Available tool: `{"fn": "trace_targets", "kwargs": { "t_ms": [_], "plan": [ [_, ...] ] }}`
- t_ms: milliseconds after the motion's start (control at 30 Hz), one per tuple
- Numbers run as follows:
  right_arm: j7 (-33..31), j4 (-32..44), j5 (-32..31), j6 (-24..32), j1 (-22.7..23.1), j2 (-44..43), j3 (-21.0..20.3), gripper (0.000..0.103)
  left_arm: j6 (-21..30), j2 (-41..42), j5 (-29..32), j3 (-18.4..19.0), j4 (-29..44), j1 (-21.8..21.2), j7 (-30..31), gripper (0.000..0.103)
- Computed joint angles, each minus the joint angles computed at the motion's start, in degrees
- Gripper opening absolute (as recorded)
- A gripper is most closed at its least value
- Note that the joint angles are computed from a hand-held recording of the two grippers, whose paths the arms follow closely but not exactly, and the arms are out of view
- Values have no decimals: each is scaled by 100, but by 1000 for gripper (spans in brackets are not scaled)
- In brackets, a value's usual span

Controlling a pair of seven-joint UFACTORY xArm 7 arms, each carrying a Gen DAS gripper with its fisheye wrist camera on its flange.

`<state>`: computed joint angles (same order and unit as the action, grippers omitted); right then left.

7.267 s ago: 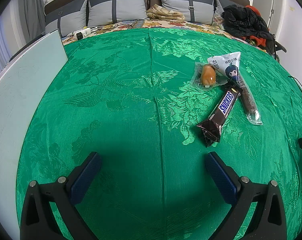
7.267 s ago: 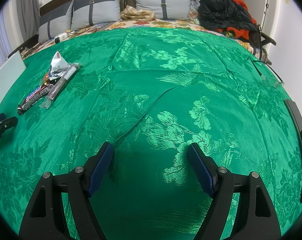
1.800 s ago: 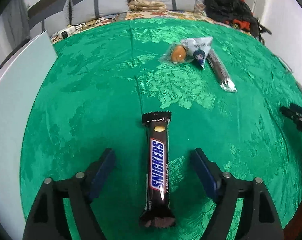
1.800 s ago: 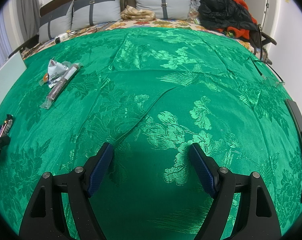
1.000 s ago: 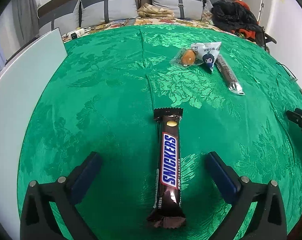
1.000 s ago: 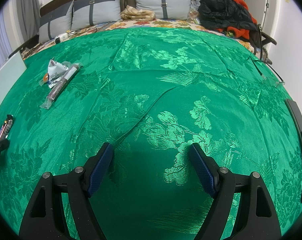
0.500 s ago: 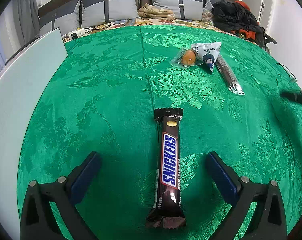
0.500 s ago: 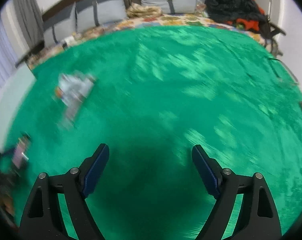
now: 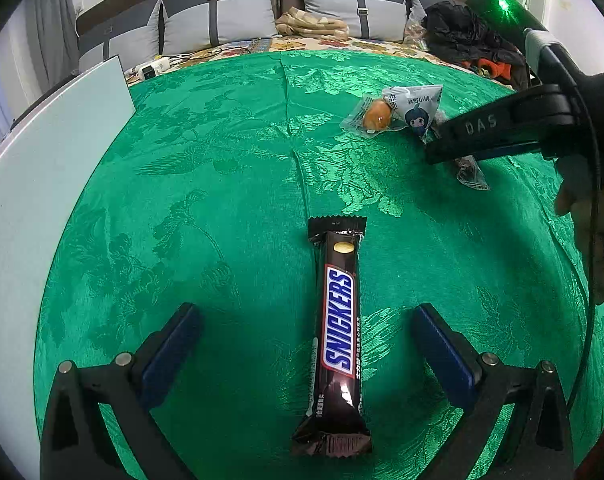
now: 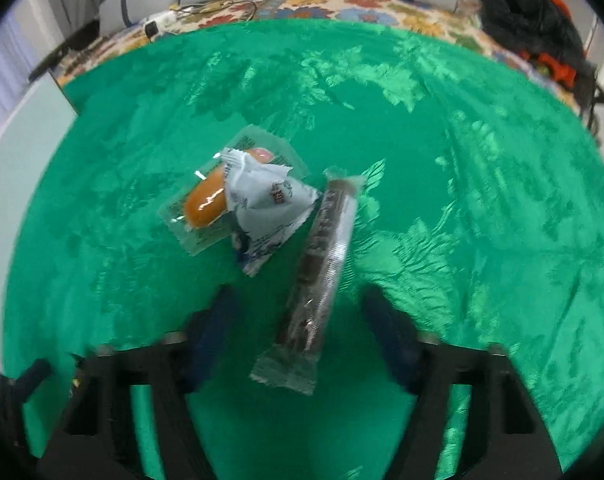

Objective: Organize snacks
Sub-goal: 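Grasp the wrapped brown stick with the right tool while the left tool grasps the Snickers bar, then carry the Snickers bar and brown stick into the white box and release both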

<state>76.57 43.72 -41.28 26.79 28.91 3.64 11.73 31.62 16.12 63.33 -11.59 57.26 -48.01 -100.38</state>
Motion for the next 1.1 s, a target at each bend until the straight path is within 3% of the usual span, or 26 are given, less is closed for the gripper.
{"fn": "trace_targets", "kwargs": {
  "t_ms": [67,100,333,567,633,733,833,867,900,1000,1100],
  "plan": [
    [-167,-3,40,34,2,-41,17,26,2,0,0,2,-1,-2,3,103],
    [-338,1,178,40,-22,-54,20,23,16,-2,-7,0,1,-6,5,103],
    [-1138,-854,1258,-494,-176,-831,138,20,-31,-18,-169,-39,6,38,254,103],
    [-1662,-2166,2593,-1171,-136,-2112,196,20,-29,-57,-1340,-165,52,141,1429,101],
    [-1840,-2528,3120,-1447,50,-2437,78,20,-8,-70,-1420,-133,62,79,1494,96],
    [-1935,-3186,3926,-1989,495,-3018,-201,20,-64,-81,-1458,-99,86,25,1556,80],
    [-1846,-3775,4551,-2531,954,-3533,-424,20,-127,-74,-1465,-106,163,-14,1764,43],
    [-1751,-3968,4707,-2714,1090,-3710,-469,20,-136,-79,-1498,-108,174,-13,1853,25],
    [-1641,-4107,4795,-2834,1162,-3849,-448,20,-124,-76,-1590,-130,200,-1,1996,18],
    [-1230,-4508,4948,-3147,1379,-4266,-438,20,-398,-130,-1720,-102,107,29,2107,17],
    [-886,-4773,4928,-3620,1664,-4350,-652,20,-789,-292,-1610,-28,-127,2,1738,17]
  ]
}}
